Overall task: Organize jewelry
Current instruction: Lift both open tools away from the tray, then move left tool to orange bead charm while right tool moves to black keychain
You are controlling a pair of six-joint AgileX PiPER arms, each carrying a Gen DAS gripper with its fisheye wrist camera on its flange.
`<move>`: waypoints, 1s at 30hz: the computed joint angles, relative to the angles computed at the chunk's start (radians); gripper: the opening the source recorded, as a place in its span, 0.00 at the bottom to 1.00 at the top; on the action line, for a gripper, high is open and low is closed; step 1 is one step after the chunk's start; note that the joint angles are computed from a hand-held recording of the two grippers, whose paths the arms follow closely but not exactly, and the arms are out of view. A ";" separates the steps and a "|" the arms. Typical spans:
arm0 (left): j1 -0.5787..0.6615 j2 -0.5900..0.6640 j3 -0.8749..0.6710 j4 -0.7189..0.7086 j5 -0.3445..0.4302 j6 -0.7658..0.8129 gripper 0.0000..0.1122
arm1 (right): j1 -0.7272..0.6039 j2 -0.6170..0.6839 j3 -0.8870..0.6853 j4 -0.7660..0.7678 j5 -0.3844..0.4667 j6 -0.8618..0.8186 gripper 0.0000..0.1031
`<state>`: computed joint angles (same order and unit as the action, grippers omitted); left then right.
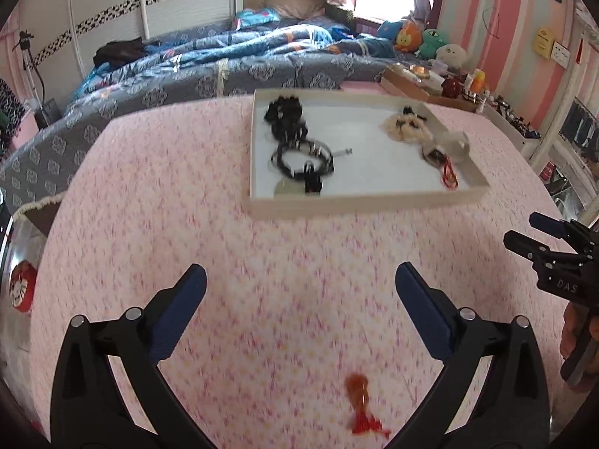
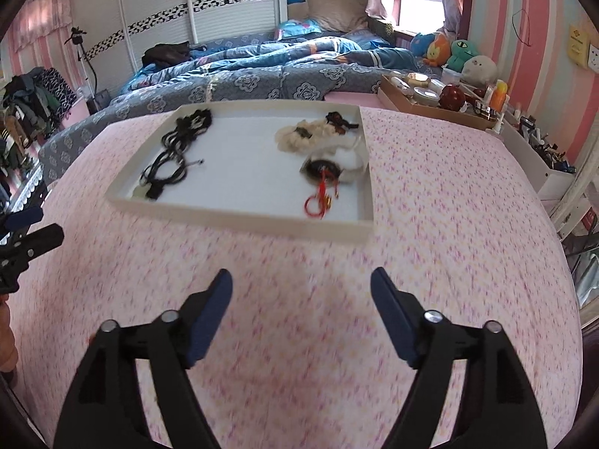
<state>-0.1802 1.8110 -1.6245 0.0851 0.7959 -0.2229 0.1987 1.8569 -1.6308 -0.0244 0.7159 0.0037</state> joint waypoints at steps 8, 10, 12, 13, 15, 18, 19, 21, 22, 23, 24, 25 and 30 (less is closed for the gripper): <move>-0.051 -0.155 0.302 0.130 -0.095 -0.153 0.89 | 0.016 -0.138 0.295 0.028 -0.123 0.009 0.78; -0.062 -0.185 0.362 0.131 -0.114 -0.176 0.89 | 0.024 -0.167 0.367 -0.003 -0.162 0.061 0.78; -0.078 -0.216 0.422 0.132 -0.140 -0.196 0.89 | 0.038 -0.195 0.431 -0.073 -0.204 0.139 0.78; -0.097 -0.231 0.455 0.162 -0.154 -0.237 0.89 | 0.051 -0.215 0.470 -0.130 -0.231 0.195 0.78; -0.126 -0.246 0.490 0.211 -0.159 -0.294 0.89 | 0.068 -0.243 0.520 -0.198 -0.268 0.261 0.78; -0.156 -0.272 0.541 0.260 -0.192 -0.345 0.89 | 0.086 -0.267 0.565 -0.170 -0.288 0.228 0.78; -0.161 -0.270 0.541 0.267 -0.193 -0.350 0.89 | 0.097 -0.266 0.573 -0.178 -0.289 0.230 0.78; -0.164 -0.270 0.543 0.259 -0.197 -0.334 0.87 | 0.115 -0.261 0.578 -0.215 -0.289 0.260 0.77; -0.164 -0.275 0.548 0.249 -0.205 -0.322 0.86 | 0.122 -0.260 0.584 -0.200 -0.294 0.243 0.77; -0.164 -0.281 0.553 0.230 -0.214 -0.302 0.85 | 0.125 -0.260 0.584 -0.189 -0.294 0.228 0.77; -0.164 -0.283 0.554 0.220 -0.218 -0.290 0.82 | 0.132 -0.259 0.583 -0.184 -0.291 0.220 0.77; -0.164 -0.286 0.555 0.206 -0.223 -0.273 0.79 | 0.135 -0.262 0.585 -0.176 -0.294 0.210 0.77; -0.153 -0.267 0.539 0.098 -0.220 -0.163 0.59 | 0.147 -0.283 0.595 -0.158 -0.304 0.193 0.76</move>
<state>-0.3330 1.5440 -1.0856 0.1828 0.5763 -0.3862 0.3456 1.5738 -1.0360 -0.1824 0.4122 0.1972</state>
